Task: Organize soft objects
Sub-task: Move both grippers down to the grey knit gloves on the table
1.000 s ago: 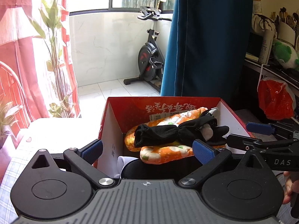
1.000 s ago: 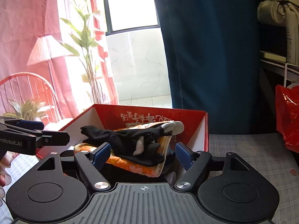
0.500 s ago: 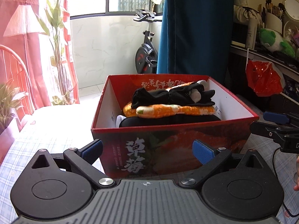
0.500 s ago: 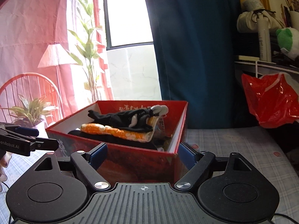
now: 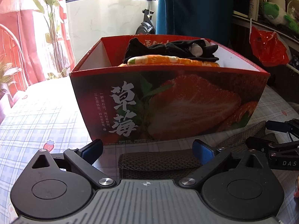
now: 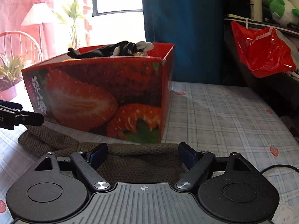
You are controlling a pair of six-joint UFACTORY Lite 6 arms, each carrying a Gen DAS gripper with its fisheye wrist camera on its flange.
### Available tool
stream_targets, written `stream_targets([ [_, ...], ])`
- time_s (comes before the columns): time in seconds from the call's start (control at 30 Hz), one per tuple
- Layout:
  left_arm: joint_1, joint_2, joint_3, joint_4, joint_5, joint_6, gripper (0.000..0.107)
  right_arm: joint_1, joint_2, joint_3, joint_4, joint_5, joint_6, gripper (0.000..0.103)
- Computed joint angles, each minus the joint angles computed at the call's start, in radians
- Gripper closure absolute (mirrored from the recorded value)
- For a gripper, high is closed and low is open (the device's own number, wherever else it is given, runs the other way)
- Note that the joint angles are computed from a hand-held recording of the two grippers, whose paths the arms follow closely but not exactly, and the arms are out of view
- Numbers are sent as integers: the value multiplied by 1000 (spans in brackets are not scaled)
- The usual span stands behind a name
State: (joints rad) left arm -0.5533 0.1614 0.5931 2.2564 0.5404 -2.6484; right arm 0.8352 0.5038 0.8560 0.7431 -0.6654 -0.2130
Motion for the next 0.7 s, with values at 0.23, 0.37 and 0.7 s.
stream_targets([
  [0.23, -14, 70, -10, 59, 6, -87, 10, 2, 31, 32, 20, 47, -17, 23],
  [0.37, -20, 80, -36, 108, 30, -189, 10, 1, 35, 38, 30, 59, -24, 23],
  [0.7, -32, 88, -73, 156, 50, -275, 13, -10, 55, 70, 56, 87, -76, 21],
])
